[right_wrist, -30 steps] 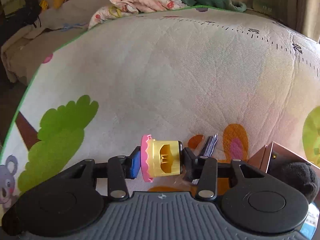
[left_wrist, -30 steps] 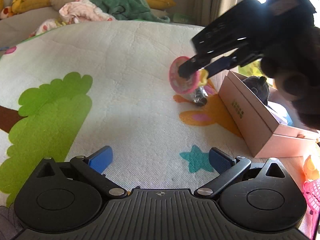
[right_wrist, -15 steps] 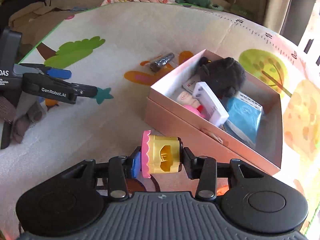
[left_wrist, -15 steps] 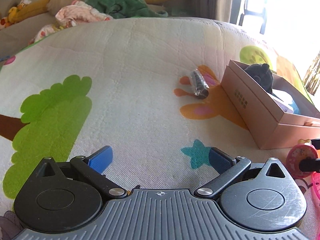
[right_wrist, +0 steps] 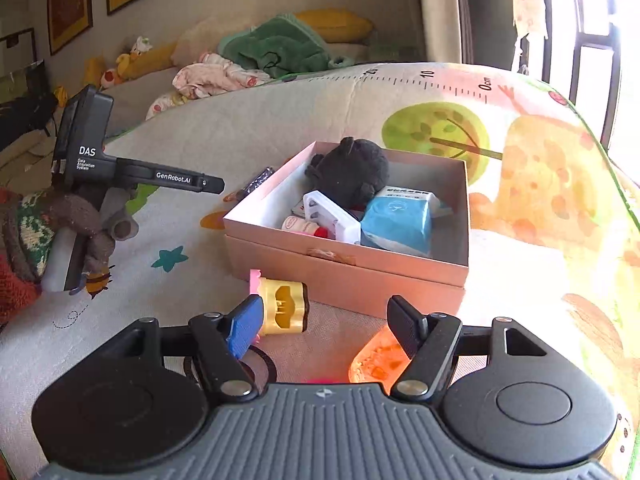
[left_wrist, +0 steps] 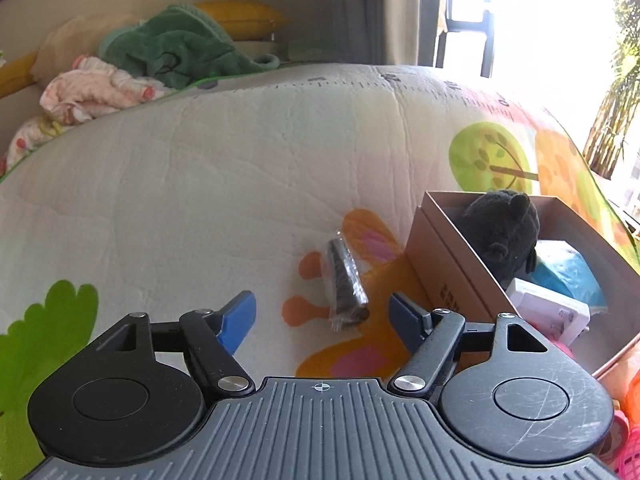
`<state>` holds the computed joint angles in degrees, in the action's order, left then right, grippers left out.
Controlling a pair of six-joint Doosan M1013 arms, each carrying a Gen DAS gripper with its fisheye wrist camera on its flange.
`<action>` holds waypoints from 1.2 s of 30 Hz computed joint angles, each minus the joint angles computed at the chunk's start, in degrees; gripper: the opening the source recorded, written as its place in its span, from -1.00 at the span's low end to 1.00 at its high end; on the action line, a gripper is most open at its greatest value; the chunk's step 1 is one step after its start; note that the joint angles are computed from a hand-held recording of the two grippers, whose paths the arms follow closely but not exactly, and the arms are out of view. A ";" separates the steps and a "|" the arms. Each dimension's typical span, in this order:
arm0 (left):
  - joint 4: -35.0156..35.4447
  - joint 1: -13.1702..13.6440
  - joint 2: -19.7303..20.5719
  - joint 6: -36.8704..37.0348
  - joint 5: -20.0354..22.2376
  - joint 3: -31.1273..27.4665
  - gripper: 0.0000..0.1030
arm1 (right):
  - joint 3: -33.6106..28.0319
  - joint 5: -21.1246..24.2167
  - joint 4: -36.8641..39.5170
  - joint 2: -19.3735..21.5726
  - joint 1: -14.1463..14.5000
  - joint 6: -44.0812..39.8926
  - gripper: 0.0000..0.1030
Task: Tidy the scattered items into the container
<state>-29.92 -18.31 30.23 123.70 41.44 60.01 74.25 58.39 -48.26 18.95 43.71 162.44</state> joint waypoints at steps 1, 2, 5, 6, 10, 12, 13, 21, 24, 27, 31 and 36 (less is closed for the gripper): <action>-0.43 -0.22 0.86 -0.11 0.84 -1.15 0.47 | 0.41 0.75 -0.43 -0.18 0.12 0.97 0.38; -0.52 -0.46 1.54 -0.41 1.34 -2.01 0.40 | 0.77 1.34 -0.64 -0.31 0.17 1.85 0.38; 2.17 -1.37 3.56 -2.80 3.23 -4.82 0.20 | 1.83 1.85 0.36 -0.77 -0.12 4.46 0.38; 3.71 -1.64 4.09 -4.08 3.69 -5.61 0.12 | 2.00 1.94 0.74 -0.77 -0.22 4.98 0.38; 6.74 -2.05 4.94 -4.96 4.42 -6.74 -0.36 | 2.33 2.39 0.60 -0.65 -0.14 6.20 0.39; 6.92 -1.96 4.21 -3.07 3.85 -5.60 -0.45 | 2.31 2.54 0.39 -0.57 -0.03 6.65 0.42; 7.21 -1.96 3.75 -2.40 3.41 -4.91 -0.48 | 2.19 2.89 0.18 -0.46 0.13 6.76 0.43; -4.87 1.29 -4.76 9.79 5.46 6.52 -0.71 | 1.56 4.81 -1.99 -0.37 1.76 8.12 0.52; -11.88 3.38 -9.01 16.38 8.98 12.13 -0.70 | 1.56 5.37 -2.18 -0.60 2.39 8.30 0.55; -13.24 4.57 -12.38 19.31 10.08 16.86 -0.61 | 1.54 5.73 -1.98 -0.65 2.88 8.00 0.61; -9.14 4.27 -14.15 15.06 5.23 19.81 0.31 | 1.40 5.13 -0.61 -0.37 3.11 7.81 0.67; -7.68 2.91 -11.16 5.51 -1.55 16.53 0.75 | 0.26 4.54 0.26 0.87 3.41 5.76 0.67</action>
